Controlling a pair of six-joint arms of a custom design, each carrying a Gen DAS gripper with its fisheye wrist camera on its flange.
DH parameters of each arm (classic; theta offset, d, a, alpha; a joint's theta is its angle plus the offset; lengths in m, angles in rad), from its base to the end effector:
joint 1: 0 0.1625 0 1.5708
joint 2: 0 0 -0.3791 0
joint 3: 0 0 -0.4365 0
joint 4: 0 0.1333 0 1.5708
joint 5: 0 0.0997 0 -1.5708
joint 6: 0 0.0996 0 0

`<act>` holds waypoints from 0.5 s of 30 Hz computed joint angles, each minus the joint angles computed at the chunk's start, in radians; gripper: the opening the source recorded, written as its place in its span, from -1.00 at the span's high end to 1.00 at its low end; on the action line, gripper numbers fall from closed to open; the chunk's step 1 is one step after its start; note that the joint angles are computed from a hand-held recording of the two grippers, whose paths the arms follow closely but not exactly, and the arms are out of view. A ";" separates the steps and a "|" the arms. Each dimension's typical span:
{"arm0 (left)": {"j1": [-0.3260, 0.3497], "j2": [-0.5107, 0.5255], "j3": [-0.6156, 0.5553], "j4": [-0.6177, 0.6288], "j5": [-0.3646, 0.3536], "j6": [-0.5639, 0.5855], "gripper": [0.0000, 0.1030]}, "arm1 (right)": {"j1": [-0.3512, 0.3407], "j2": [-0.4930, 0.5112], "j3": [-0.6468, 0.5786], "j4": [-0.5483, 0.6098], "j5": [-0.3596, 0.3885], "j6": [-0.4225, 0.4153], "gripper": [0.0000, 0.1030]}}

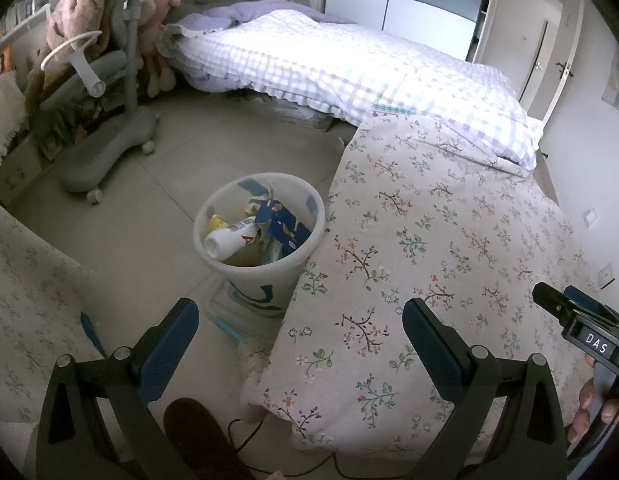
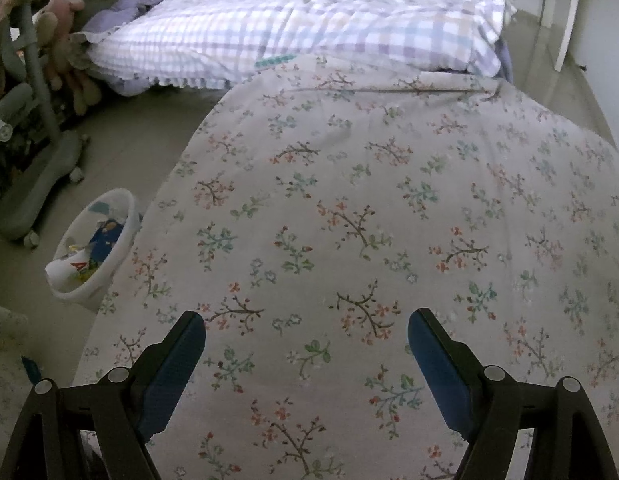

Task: Collect trash

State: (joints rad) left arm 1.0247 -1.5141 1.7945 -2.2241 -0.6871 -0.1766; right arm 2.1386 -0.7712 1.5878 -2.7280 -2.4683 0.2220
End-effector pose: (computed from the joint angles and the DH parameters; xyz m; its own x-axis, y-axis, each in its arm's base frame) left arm -0.1095 -0.5850 0.3977 -0.7626 -0.0525 -0.6448 0.3552 0.7990 -0.4851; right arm 0.4154 -0.5481 0.0834 -0.7614 0.0626 0.6452 -0.3478 0.8005 -0.4881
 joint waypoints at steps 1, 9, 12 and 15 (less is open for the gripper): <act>0.000 0.000 0.000 -0.002 0.002 0.001 -1.00 | 0.000 0.001 0.000 -0.002 -0.001 0.000 -0.68; 0.000 -0.001 -0.002 -0.013 0.003 0.007 -1.00 | 0.004 0.004 -0.001 -0.023 -0.002 -0.010 -0.68; -0.002 0.000 0.000 -0.014 0.005 0.009 -1.00 | 0.003 0.003 -0.002 -0.017 0.000 -0.001 -0.68; -0.003 -0.001 0.000 -0.012 0.005 0.006 -1.00 | 0.003 0.006 -0.007 -0.011 0.001 -0.002 -0.68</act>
